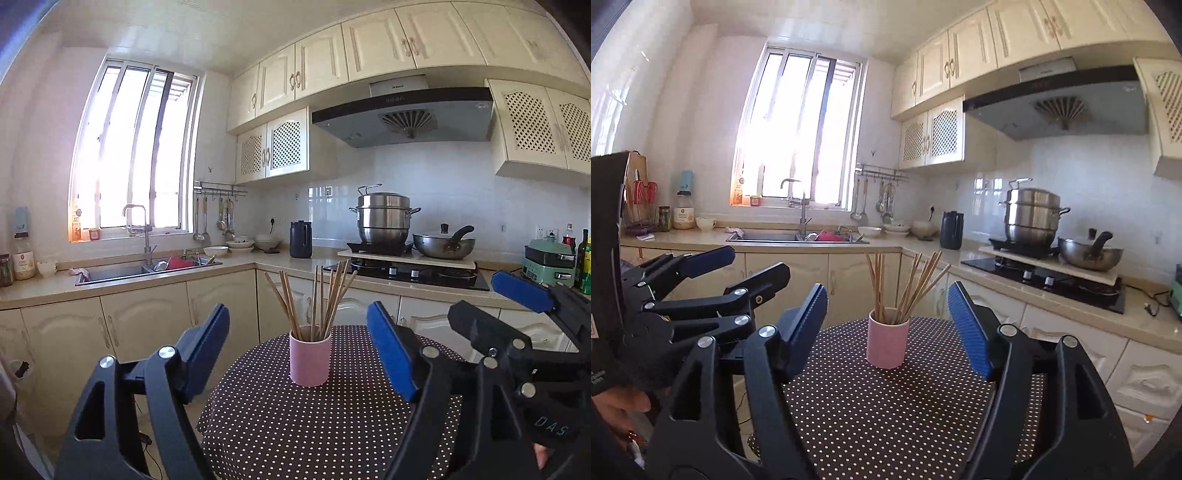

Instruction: Organize utensils

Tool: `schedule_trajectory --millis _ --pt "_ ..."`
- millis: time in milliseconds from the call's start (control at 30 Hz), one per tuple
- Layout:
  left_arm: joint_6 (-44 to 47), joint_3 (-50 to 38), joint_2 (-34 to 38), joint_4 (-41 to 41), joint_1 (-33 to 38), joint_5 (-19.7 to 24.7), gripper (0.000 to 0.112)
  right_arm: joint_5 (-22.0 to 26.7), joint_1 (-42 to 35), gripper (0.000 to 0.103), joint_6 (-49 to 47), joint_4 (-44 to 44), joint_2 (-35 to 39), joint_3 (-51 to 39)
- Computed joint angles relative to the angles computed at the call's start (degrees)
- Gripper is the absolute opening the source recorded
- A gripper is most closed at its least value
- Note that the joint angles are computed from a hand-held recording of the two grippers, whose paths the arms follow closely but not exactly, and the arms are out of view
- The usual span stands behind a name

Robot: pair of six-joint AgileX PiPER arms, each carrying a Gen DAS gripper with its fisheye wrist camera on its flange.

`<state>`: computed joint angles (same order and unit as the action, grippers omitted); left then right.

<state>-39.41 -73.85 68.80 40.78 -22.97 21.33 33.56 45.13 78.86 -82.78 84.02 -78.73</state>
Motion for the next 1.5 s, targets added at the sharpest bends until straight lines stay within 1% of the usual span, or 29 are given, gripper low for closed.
schedule_trajectory --millis 67,133,200,233,367,400,500,567,633,733,1000,1100,1500 --pt "-4.8 2.0 -2.9 5.1 -2.2 1.3 0.076 3.2 2.4 0.07 1.4 -1.7 -1.5 1.4" --pt "-5.8 3.1 -4.9 5.9 -3.7 2.4 0.076 4.4 3.6 0.07 2.9 -2.7 -3.1 2.9" --pt "-10.0 4.3 -6.5 10.3 -5.8 3.9 0.076 6.1 4.9 0.071 3.3 -2.8 -4.3 3.8" --pt "-13.6 5.3 -7.7 14.2 -7.7 5.3 0.076 6.6 5.3 0.071 3.8 -3.1 -4.9 4.4" --pt "-18.4 7.2 -10.7 19.0 -12.4 9.5 0.076 9.6 8.1 0.072 6.0 -4.8 -7.0 6.9" --pt "-19.9 7.7 -11.2 20.8 -13.7 10.5 0.076 9.6 8.3 0.072 6.2 -4.7 -7.6 7.4" --pt "-23.1 9.0 -12.9 26.0 -18.5 14.7 0.076 12.3 10.5 0.072 6.3 -4.6 -8.9 8.8" --pt "-25.4 9.8 -14.0 29.8 -22.9 18.9 0.076 14.0 12.2 0.072 6.0 -4.7 -9.8 9.6" --pt "-26.3 10.2 -14.9 31.8 -26.6 22.2 0.076 15.6 13.8 0.072 5.9 -4.6 -11.0 10.5" --pt "-27.2 10.6 -15.8 33.4 -30.6 25.4 0.076 17.3 15.5 0.072 5.8 -4.2 -12.2 11.2" --pt "-27.9 9.5 -15.6 37.0 -37.1 30.6 0.076 20.8 18.1 0.075 6.2 -4.8 -14.0 12.7" --pt "-28.4 9.6 -15.3 39.0 -39.3 33.0 0.076 20.5 18.0 0.075 6.6 -4.3 -14.3 13.0" --pt "-29.3 9.8 -15.0 39.9 -40.3 33.9 0.076 21.3 18.8 0.075 7.3 -4.5 -14.7 13.7"
